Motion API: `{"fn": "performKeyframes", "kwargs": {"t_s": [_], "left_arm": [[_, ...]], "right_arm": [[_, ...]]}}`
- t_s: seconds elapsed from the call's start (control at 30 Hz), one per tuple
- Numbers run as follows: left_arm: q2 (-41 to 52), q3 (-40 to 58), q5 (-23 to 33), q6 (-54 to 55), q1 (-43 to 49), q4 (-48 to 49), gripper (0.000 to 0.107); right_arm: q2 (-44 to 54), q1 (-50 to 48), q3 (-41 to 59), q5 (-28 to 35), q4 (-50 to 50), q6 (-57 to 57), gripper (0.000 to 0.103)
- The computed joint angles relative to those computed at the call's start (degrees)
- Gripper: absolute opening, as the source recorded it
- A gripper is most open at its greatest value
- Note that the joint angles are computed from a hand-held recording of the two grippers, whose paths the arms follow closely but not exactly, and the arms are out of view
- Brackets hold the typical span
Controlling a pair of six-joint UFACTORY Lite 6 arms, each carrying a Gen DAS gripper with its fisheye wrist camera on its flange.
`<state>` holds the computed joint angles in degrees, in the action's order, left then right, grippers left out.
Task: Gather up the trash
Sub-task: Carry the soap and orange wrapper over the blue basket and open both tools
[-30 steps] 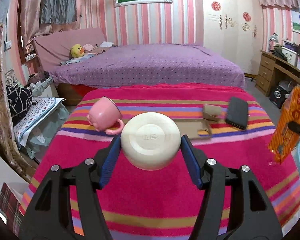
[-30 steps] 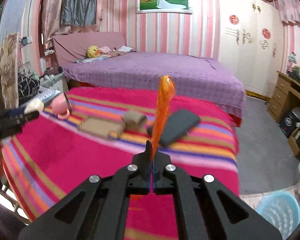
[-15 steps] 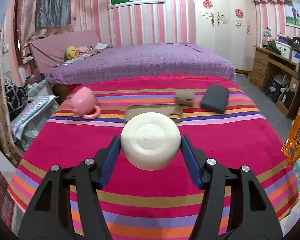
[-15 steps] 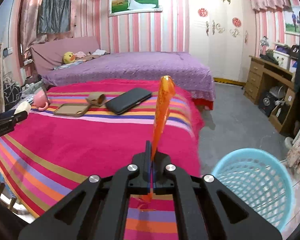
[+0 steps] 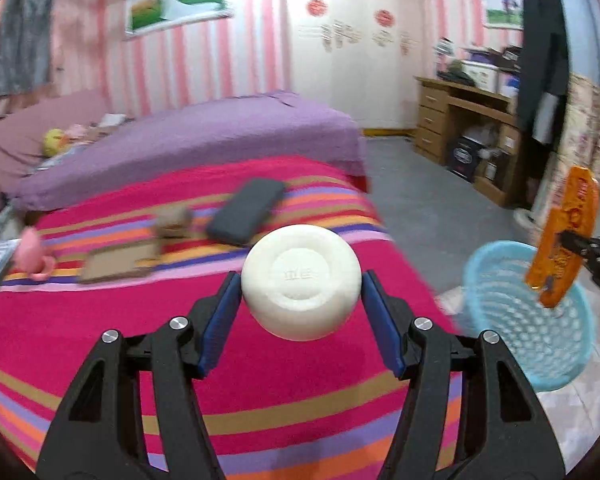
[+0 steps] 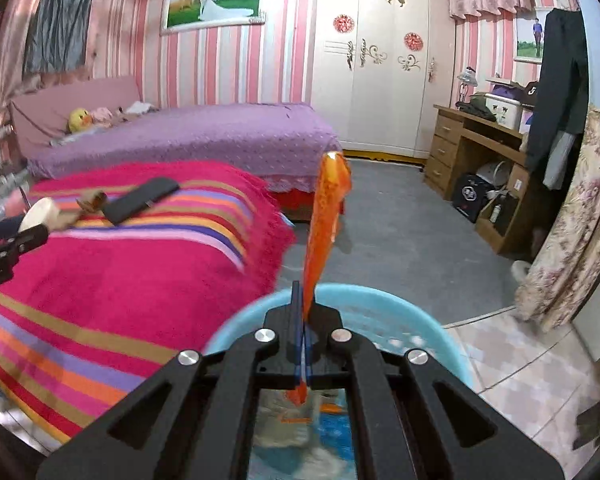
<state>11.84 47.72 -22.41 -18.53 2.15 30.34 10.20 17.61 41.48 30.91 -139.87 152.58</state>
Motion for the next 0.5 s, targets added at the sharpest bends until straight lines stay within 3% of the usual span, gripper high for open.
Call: {"fn": "performKeyframes", "kwargs": {"t_s": [0.23,0.4,0.5], "left_arm": [[7.2,3.2,0.9,13.6,-16.9,-21.2,0.060],[14.4,11.2,4.1,14.4,-23.9,-26.0,0.060],[17.4,15.2,6.0,12.9,-26.7,-24.2,0.061]], "right_arm": [[-1.5,-9.5,-5.7,-0.1,-10.4,7.9,0.001],[-3.8,-15.4,-10.0,1.2,-17.4,16.1,0.001],[-3.2,-17.6,-10.8,2.0,-19.9,19.2,0.001]]}}
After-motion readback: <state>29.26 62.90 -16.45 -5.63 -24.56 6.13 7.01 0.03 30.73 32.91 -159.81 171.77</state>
